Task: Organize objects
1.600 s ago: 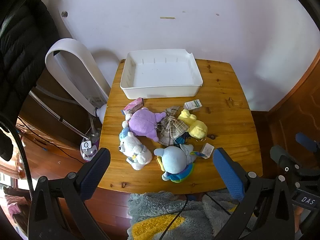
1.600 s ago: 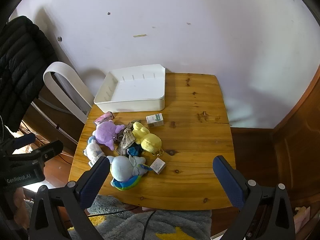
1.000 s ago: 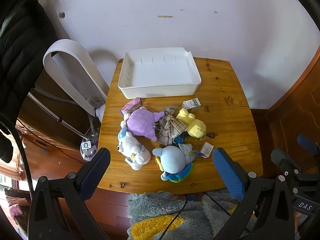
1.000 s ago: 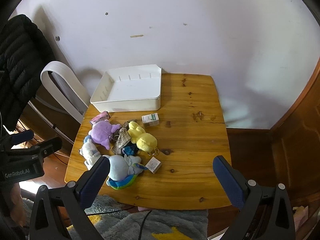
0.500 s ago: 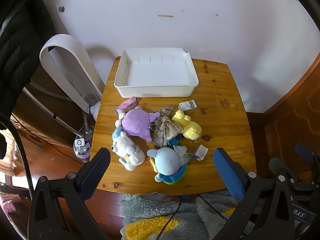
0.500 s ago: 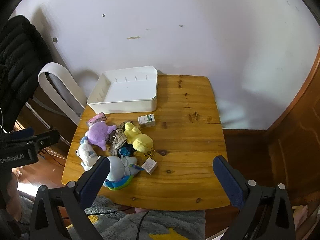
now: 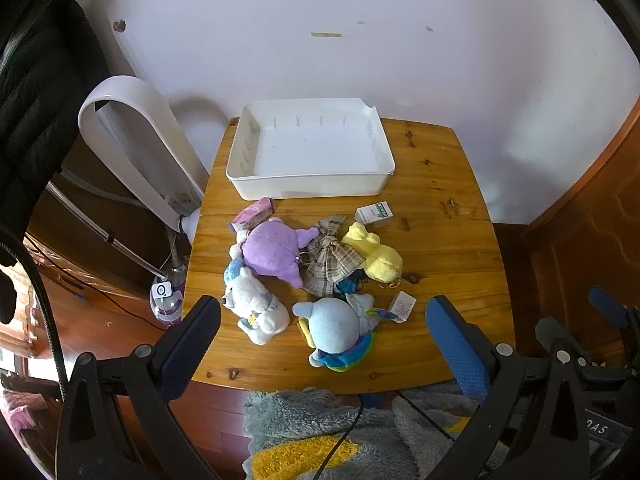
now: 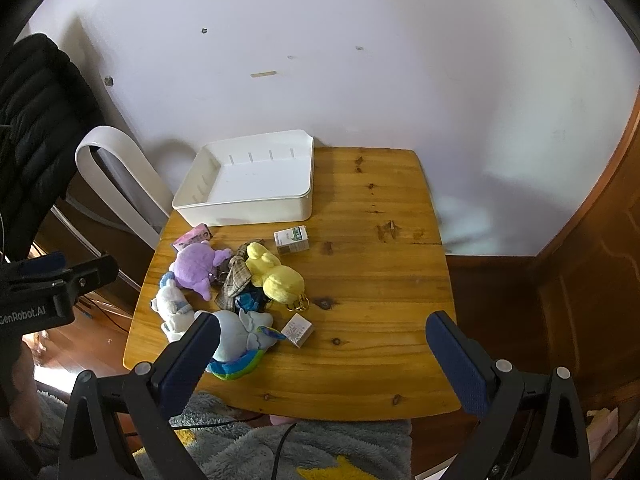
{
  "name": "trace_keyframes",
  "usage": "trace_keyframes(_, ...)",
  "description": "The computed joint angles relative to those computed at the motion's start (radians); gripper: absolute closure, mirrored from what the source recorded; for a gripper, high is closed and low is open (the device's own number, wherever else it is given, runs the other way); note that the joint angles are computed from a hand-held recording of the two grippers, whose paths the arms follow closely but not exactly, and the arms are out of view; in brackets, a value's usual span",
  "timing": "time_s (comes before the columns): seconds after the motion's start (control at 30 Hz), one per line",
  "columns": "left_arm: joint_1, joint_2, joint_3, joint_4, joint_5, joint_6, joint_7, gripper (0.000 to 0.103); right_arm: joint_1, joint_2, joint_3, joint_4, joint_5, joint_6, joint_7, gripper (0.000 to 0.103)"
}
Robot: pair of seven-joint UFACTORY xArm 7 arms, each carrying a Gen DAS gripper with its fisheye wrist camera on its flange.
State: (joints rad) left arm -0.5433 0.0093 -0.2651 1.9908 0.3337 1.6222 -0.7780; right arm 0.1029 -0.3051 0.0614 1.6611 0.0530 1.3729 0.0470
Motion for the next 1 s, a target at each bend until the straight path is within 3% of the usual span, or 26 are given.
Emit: trace_keyframes(1.0,-0.005,0.016,0.01,0.005,-0.01,0.0,-0.005,0.001,0.001,-0.003,0.001,-0.02,-0.001,-0.009,-0.007,0.0)
